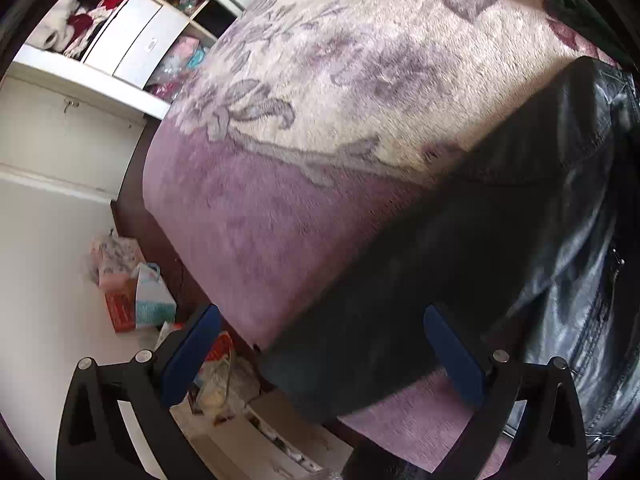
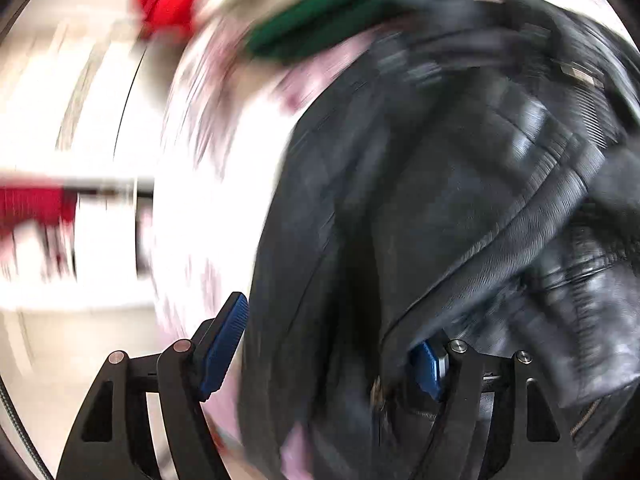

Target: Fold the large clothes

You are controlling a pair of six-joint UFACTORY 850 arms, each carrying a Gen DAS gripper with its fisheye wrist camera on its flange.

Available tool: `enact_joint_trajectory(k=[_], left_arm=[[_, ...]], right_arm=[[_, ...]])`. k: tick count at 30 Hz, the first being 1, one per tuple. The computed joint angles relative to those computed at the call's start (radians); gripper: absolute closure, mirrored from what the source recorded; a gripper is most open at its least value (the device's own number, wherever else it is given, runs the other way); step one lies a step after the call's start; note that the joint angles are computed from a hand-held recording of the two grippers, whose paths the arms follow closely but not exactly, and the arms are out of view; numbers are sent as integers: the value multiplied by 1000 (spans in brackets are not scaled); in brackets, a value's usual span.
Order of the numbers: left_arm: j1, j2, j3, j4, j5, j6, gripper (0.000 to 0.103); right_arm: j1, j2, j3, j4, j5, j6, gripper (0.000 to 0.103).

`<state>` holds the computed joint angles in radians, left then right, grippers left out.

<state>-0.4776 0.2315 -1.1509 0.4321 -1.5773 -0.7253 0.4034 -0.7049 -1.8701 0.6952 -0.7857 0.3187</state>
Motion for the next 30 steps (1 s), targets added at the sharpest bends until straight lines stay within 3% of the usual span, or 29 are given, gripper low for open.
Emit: enact_joint_trajectory(k=[2, 3, 6, 10, 12, 14, 16, 17, 18, 20, 22, 25, 27, 30], left_arm=[[-27, -6, -7, -2, -12, -28, 0], [-48, -12, -15, 3, -18, -41, 0], [-88, -25, -28, 10, -22, -70, 0], [-122, -44, -43, -17, -29, -109, 0], [-139, -51, -46, -38, -33, -128, 0], [-160, -60, -46, -46, -40, -135, 0], [-177, -70, -49, -54, -45, -134, 0], [-188, -75, -52, -54, -46, -133, 0], [-197, -80, -57, -51, -48, -132, 0], [-206, -87, -63, -47, -51, -131, 0], [-211, -93, -71, -43, -55, -132, 0], [-217, -99, -76, -4, -73, -133, 0], [-222, -100, -71, 50, -88, -133, 0], [-197, -90, -51, 85, -90, -136, 0]], right_arm=[[10, 0, -24, 24, -77, -39, 26], [3, 28, 27, 75, -60, -81, 26], [-30, 173, 253, 141, 45, -56, 26], [-92, 392, 570, 129, 165, 124, 26], [-132, 459, 706, 243, 216, 136, 26], [-155, 469, 781, 452, 266, 12, 26], [-161, 455, 810, 661, 305, -105, 37], [-157, 455, 825, 745, 341, -159, 57], [-149, 438, 819, 787, 369, -186, 70], [-140, 438, 818, 745, 418, -126, 75], [-134, 462, 830, 556, 465, 56, 76], [-138, 464, 791, 313, 392, 265, 74], [-107, 449, 704, 206, 331, 271, 62], [-34, 357, 533, 224, 311, 174, 49]])
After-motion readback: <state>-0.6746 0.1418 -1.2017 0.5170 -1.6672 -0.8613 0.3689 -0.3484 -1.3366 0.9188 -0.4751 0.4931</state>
